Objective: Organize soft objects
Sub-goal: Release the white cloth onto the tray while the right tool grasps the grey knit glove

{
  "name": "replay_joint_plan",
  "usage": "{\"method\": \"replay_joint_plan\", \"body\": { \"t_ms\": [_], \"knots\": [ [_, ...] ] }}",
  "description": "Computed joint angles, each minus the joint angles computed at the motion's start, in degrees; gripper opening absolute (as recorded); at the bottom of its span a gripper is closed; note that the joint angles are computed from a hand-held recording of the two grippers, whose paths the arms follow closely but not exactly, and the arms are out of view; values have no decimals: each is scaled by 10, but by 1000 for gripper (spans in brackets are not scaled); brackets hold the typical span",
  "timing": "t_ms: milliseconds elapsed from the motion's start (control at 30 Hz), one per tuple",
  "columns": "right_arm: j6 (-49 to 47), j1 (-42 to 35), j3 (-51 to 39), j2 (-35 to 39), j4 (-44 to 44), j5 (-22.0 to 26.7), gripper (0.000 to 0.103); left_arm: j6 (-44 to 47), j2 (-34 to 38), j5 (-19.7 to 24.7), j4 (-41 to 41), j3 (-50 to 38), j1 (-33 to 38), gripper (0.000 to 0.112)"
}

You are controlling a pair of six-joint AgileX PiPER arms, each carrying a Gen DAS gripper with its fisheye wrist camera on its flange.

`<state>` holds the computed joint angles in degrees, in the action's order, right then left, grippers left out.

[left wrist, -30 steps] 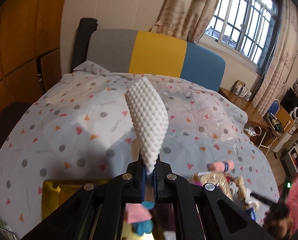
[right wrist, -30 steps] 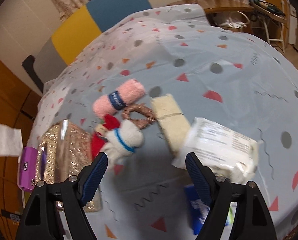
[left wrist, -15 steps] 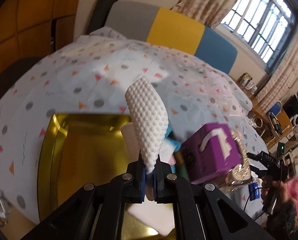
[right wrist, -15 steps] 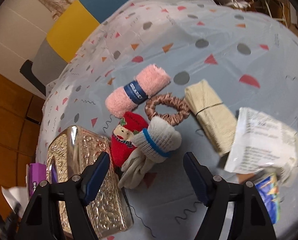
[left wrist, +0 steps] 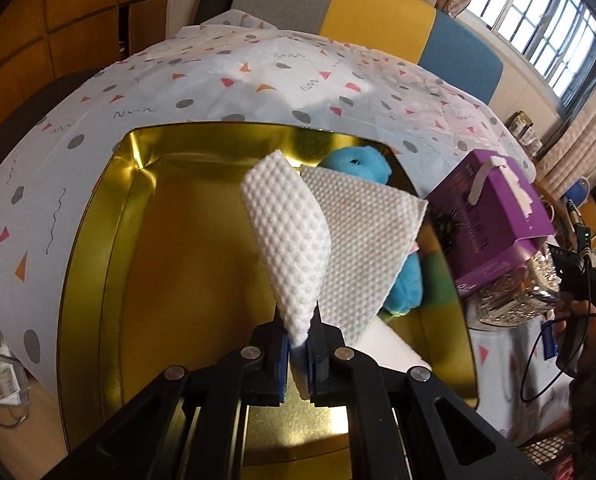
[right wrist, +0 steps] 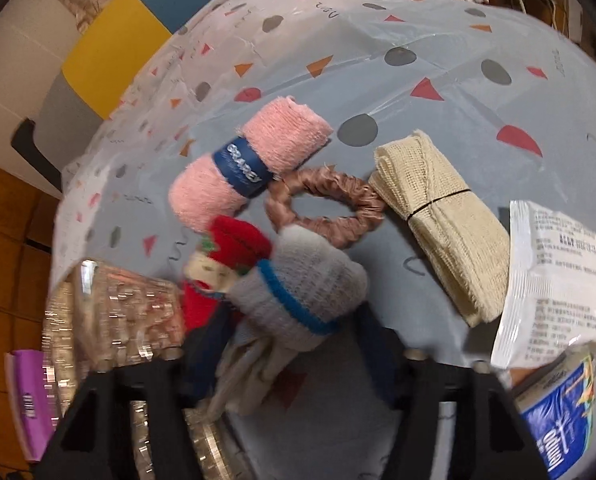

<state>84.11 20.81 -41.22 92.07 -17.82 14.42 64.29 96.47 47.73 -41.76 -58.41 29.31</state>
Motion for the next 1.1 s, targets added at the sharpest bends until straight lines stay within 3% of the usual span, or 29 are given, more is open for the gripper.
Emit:
{"method": "replay_joint_plan", "body": {
  "t_ms": [100, 167, 267, 400, 533, 733, 833, 1100],
  "knots": [
    [56, 7, -6, 14, -71, 2, 42, 3, 0, -17, 2, 10, -3, 17],
    [46, 3, 3, 14, -72, -11, 41, 8, -1, -24, -5, 17, -1, 39],
    [-30, -4, 7, 12, -27, -14, 38, 26, -12, -46, -22, 36, 4, 53],
    [-168, -9, -1, 9, 69, 13, 36, 62, -42, -80, -50, 67, 17, 55],
    [-261, -14, -22, 11, 144, 55, 35, 134, -73, -82, -108, 95, 47, 70],
    [-266, 37, -44, 1, 117, 141, 35, 193, -98, -62, -145, 118, 62, 72],
    [-219, 86, -33, -13, 71, 166, 35, 196, -102, -63, -146, 127, 60, 75],
    [-98, 140, 6, -34, -20, 147, 35, 169, -94, -80, -122, 123, 64, 87]
  ]
}}
